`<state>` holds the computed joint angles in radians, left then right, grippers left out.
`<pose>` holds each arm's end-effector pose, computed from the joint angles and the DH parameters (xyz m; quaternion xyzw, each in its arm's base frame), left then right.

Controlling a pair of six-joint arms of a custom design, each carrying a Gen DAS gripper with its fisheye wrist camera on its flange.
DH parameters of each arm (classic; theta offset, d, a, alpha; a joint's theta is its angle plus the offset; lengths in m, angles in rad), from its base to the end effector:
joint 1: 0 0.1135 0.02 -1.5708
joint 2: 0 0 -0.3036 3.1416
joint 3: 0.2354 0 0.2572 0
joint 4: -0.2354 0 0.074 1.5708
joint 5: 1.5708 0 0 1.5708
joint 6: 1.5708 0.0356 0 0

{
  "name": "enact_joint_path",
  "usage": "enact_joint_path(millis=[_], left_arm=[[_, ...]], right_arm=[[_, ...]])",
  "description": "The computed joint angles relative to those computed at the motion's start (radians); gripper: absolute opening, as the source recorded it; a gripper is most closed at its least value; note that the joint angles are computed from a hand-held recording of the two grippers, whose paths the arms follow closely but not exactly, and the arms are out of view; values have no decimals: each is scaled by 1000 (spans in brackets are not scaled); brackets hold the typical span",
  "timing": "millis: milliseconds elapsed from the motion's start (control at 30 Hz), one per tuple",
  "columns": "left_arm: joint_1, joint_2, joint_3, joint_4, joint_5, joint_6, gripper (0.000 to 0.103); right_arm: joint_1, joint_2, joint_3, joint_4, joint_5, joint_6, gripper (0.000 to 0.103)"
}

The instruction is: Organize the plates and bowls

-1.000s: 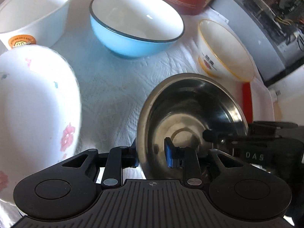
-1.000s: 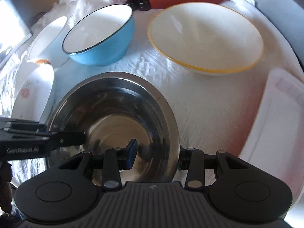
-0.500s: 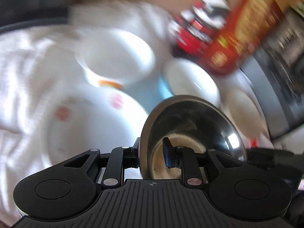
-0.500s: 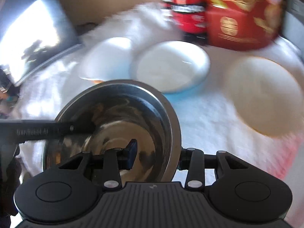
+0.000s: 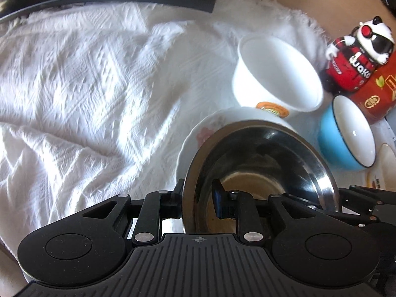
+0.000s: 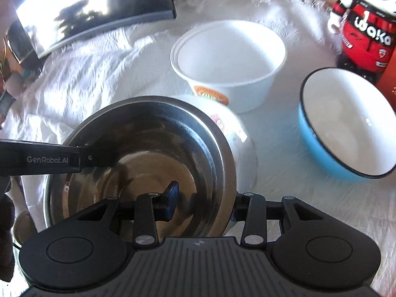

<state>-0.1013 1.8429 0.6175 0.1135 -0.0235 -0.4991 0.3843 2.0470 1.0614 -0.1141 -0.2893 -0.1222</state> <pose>0.2899 -0.0286 0.0927 -0.1950 0.9540 -0.0563 0.2206 0.3637 0.1580 0.1116 -0.2736 0.9231 0.1691 0.2106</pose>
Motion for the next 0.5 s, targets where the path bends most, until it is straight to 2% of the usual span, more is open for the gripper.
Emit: enact_joint_path(millis=[167,367,500], left_arm=[[9,26,-11,65,6,8,23],[45,-13,-43,101,30,25,22],[50,-42,-56,94,-5,33,22]], right_arm=[[3,15,14,11,14,3,40],[3,-21,-24,68,28,-7,40],[-19,-42,-49,104,45,1,40]])
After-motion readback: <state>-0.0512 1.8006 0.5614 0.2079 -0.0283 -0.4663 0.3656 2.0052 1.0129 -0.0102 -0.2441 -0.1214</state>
